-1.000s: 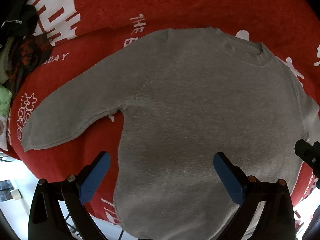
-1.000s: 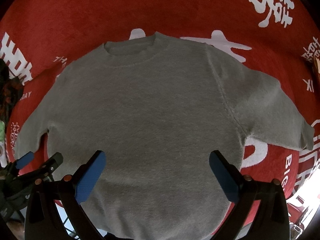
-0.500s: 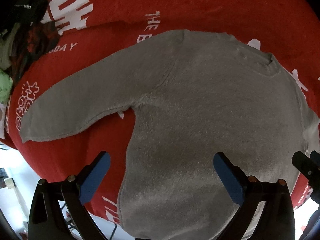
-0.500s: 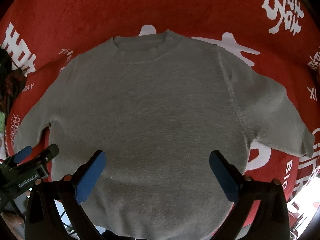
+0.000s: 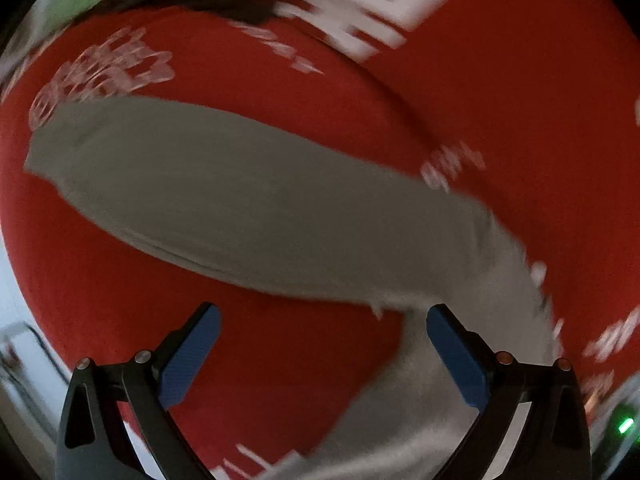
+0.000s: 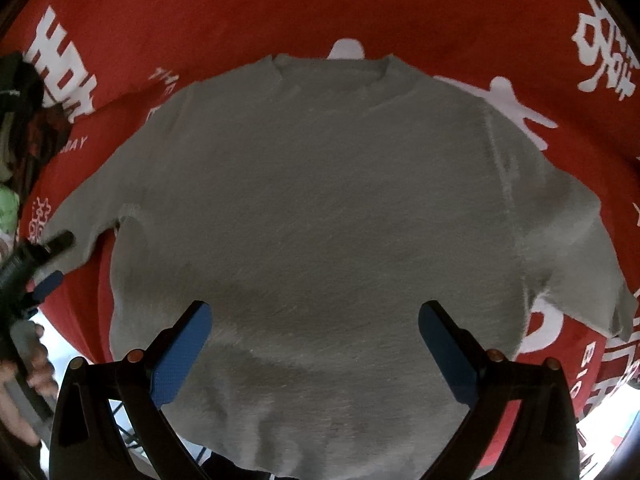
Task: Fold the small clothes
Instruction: 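Grasp a grey sweater sleeve with the left gripper and fold it across the body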
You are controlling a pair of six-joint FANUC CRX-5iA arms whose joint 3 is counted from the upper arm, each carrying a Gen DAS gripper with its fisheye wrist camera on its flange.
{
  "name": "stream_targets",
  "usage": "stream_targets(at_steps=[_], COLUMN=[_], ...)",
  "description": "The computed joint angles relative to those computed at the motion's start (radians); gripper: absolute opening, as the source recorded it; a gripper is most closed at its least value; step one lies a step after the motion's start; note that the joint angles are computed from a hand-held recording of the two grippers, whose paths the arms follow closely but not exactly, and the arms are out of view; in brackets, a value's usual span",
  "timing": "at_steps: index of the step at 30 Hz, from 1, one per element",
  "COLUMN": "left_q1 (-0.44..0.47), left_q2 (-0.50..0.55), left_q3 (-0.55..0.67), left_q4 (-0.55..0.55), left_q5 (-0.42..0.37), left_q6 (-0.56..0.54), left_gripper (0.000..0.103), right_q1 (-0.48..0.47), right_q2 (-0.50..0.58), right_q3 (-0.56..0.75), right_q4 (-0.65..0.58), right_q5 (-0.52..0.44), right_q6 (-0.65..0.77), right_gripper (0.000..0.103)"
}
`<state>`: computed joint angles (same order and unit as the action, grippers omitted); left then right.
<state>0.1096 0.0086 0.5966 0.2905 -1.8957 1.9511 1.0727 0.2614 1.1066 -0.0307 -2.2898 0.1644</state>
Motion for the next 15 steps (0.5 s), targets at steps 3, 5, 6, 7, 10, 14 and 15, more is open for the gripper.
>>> stream_targets(at_steps=[3,5,6,7,10,14,15], left_q1=[0.146,0.199,0.212,0.213,0.179,0.129,0.131], left_q2=[-0.11,-0.148,-0.166,-0.179,-0.186,-0.168,-0.165], left_q3=[-0.206,-0.313,-0.372,-0.424,-0.507,-0.571,-0.57], left_q4=[0.107,0.197,0.253,0.302,0.39,0.437,0.43], left_q5=[0.129,0.177,0.205,0.234,0.304,0.39,0.403], left_q6=[0.005,0.008,0.011,0.008,-0.004,0.05,0.061], left_gripper=[0.103,0.103,0.103,0.103,0.103,0.103,0.103], right_q1=[0.004,0.005,0.006,0.007,0.01,0.017,0.019], right_q2=[0.021,0.037,0.048,0.058,0.084,0.129,0.145], right_q3=[0.017,0.032,0.041,0.053,0.078,0.147,0.175], right_q4=[-0.019,-0.027,-0.031,-0.035,-0.052,-0.067,-0.068], right_q5=[0.008,0.012,0.016,0.017,0.024,0.005,-0.005], right_q6=[0.011,0.024,0.032,0.036,0.038,0.036,0.037], right_gripper=[0.103,0.103,0.103,0.103,0.103,0.103,0.103])
